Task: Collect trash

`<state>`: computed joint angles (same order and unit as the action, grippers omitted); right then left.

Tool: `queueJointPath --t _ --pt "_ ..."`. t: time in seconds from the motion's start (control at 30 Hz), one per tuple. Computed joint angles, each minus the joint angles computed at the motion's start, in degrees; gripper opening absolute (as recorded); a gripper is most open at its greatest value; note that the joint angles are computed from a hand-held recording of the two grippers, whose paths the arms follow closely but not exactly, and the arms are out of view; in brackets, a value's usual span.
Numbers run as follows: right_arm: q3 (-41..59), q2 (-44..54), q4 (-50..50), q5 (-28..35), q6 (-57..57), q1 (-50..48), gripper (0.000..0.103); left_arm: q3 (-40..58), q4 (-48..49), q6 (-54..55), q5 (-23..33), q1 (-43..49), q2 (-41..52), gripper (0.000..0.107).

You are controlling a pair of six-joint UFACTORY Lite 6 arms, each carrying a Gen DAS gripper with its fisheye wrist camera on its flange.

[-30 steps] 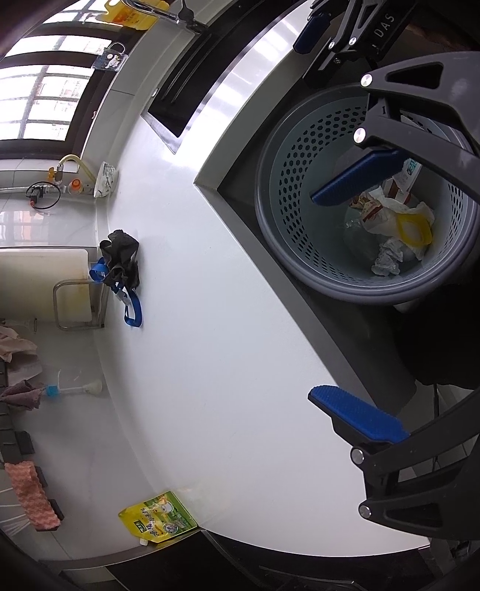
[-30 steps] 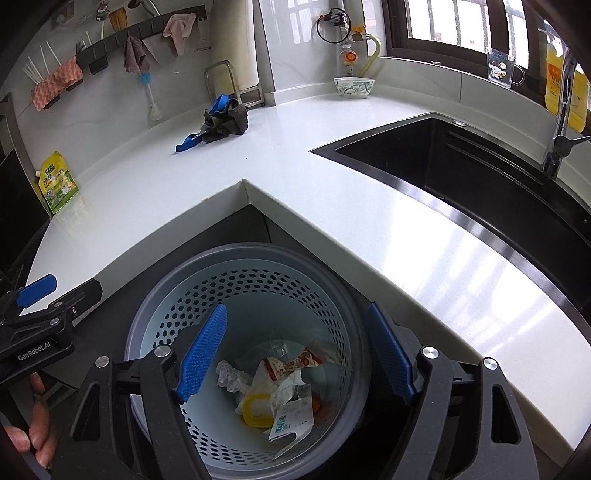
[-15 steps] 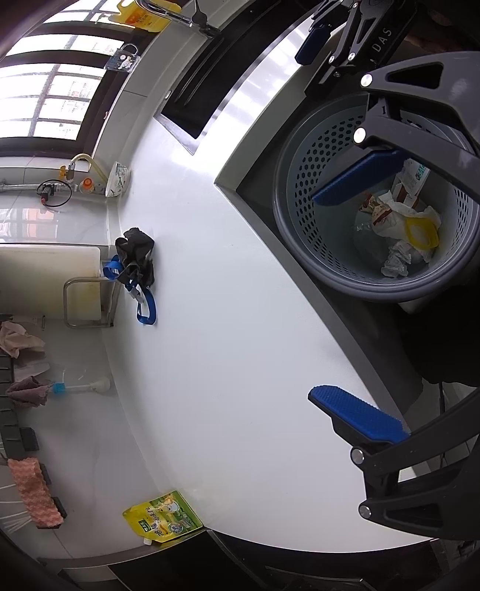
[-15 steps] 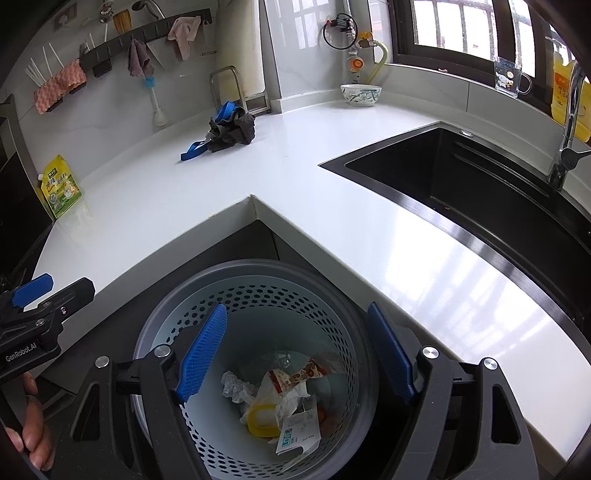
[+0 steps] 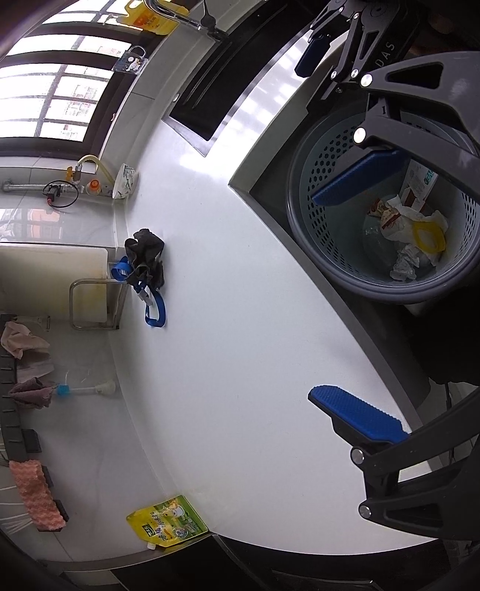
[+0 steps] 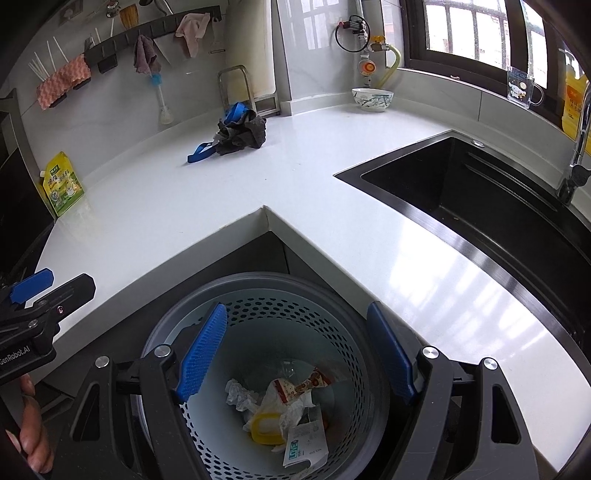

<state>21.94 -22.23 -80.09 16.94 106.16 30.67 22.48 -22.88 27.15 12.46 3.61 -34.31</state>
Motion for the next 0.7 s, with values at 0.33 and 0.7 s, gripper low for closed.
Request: queueJointPath --t 0.33,0.7 --pt "1.67 2.42 -2.21 -1.91 0.75 -2.97 0.075 2.23 -5.82 5.58 -0.79 -0.85 3.21 0.096" --pt "7.71 9.05 -8.92 -4.68 5.12 -5.42 0.075 5.67 -8.45 8.44 -1.61 -0.63 8.45 0.096"
